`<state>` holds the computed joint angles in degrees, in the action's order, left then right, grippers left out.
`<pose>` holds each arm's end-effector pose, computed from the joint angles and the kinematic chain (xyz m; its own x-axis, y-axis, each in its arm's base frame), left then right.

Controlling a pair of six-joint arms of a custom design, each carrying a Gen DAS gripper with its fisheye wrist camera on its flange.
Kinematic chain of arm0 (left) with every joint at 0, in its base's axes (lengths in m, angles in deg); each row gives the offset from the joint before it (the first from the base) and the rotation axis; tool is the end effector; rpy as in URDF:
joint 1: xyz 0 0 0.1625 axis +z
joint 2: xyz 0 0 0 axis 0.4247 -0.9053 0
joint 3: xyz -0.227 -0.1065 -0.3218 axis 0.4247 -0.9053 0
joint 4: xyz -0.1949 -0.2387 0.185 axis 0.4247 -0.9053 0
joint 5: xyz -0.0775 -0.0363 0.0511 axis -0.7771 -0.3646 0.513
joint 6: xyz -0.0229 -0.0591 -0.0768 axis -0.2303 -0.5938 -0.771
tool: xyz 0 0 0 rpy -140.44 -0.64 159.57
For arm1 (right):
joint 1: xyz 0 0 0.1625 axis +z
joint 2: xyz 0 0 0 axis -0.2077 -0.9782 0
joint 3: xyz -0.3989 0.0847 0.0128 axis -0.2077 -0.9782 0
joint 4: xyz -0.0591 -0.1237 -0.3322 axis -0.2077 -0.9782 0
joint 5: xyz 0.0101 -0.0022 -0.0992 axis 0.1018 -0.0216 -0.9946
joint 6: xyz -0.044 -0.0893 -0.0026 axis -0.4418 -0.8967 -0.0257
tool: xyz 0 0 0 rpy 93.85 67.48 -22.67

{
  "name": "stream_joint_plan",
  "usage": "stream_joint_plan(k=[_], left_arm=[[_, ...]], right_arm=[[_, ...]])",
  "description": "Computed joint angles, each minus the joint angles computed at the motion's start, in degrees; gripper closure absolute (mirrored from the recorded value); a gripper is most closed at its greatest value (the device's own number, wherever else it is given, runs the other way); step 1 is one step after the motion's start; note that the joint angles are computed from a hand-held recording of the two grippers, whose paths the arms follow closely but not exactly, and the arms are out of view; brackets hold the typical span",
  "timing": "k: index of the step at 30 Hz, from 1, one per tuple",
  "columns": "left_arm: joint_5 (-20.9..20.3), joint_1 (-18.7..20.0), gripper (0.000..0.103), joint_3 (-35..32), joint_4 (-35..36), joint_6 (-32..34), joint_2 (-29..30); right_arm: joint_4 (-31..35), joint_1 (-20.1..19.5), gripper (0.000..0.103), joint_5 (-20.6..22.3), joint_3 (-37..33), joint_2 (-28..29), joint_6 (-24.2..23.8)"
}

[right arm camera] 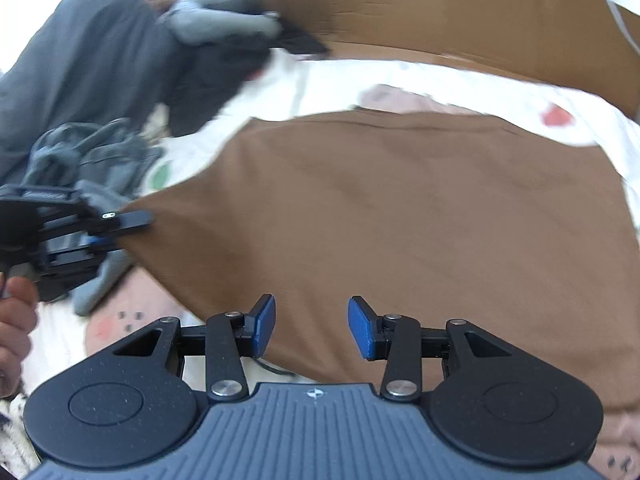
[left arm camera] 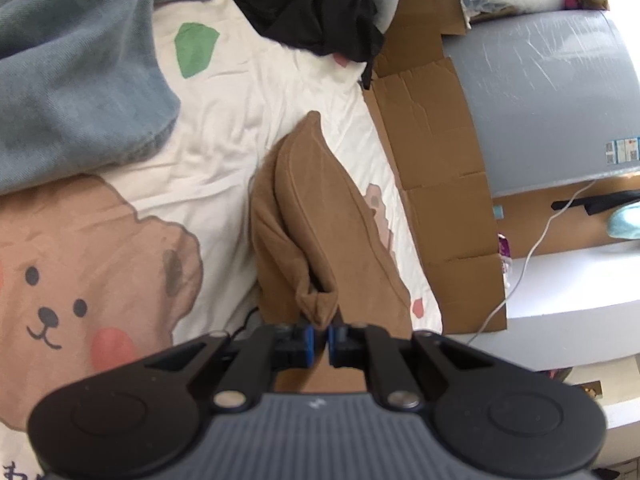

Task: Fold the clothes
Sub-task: 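Open the right gripper and move it to the corner held by the left gripper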

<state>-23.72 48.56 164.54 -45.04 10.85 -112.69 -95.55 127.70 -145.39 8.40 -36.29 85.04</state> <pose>-0.0503 -0.6613 0.3635 -0.9768 -0.1544 0.1481 -0.2005 0.9023 -0.3816 0.3337 -0.5364 0.1150 -0.8720 0.1096 0.4771 -0.2121 0.7938 -0.5700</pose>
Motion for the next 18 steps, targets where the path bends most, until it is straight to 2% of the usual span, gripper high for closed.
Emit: stream_joint_plan(k=[6,10,18], left_arm=[[-1.1,-0.2,0.096,-1.8,1.1,-1.0,1.0],[-1.7,-0.5,0.096,-2.3,0.8,-1.8,1.5],[-3.5,-0.2,0.096,-3.3,0.4,-4.6,2.3]], right_arm=[[4.8,0.7,0.055,5.5,-9.0,4.3,-7.3],[8.5,1.6,0.055,5.6,-15.7,8.1,-11.1],[11.5,2.3,0.054,5.0,-22.9,12.5,-13.4]])
